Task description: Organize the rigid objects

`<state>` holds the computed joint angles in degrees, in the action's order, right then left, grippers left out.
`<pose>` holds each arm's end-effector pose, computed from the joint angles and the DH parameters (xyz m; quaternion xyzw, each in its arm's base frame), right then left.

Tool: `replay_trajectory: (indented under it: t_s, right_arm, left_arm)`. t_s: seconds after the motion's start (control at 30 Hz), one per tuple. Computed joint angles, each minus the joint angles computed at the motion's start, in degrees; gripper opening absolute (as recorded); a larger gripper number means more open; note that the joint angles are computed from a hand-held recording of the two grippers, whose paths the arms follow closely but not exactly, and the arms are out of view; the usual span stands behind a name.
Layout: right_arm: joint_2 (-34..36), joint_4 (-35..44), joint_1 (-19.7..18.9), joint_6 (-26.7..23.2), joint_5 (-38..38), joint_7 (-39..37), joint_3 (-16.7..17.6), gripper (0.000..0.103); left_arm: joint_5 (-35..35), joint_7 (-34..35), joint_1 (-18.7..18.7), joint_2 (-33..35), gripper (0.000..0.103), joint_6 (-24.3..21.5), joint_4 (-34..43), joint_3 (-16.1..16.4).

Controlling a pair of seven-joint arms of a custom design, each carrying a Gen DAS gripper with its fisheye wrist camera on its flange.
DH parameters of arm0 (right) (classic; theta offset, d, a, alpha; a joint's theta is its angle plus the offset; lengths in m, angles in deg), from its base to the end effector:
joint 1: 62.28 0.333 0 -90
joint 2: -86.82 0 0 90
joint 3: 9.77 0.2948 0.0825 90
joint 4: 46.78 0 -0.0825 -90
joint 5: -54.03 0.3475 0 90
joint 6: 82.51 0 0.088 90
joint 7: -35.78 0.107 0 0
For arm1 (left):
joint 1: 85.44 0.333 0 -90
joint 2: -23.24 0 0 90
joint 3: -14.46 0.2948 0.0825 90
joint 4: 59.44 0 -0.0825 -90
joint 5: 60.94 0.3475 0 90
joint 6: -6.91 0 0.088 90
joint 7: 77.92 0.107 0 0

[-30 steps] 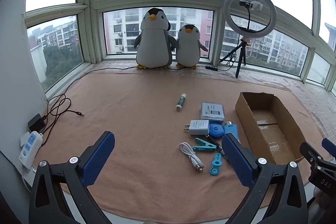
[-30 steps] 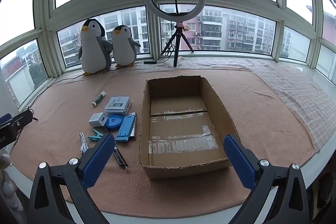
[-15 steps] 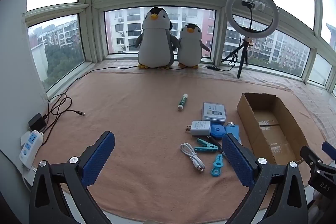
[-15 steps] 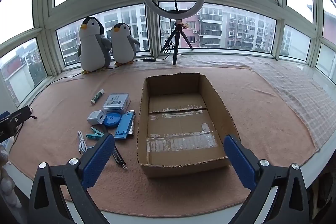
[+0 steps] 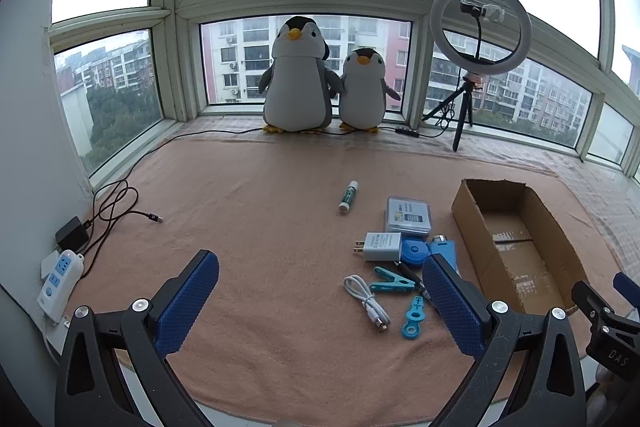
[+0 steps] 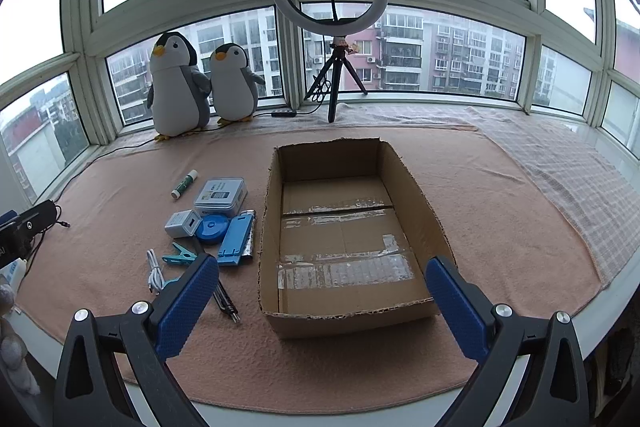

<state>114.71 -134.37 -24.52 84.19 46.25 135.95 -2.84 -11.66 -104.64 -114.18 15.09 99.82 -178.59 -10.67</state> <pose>0.5031 0.4837 0.4834 -0.8126 0.3887 -0.1503 0.4074 0.3271 -0.3294 0.4915 -0.8400 0.2880 -0.1644 0.4294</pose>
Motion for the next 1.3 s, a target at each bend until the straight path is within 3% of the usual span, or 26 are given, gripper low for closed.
replay_trajectory:
  t_s: [1.3]
  right_arm:
    - [0.02, 0.38, -0.2, -0.28, 0.5, -0.22, 0.11, 0.102]
  left_arm:
    - [-0.12, 1.68, 0.26, 0.63, 0.103, 0.75, 1.51, 0.44]
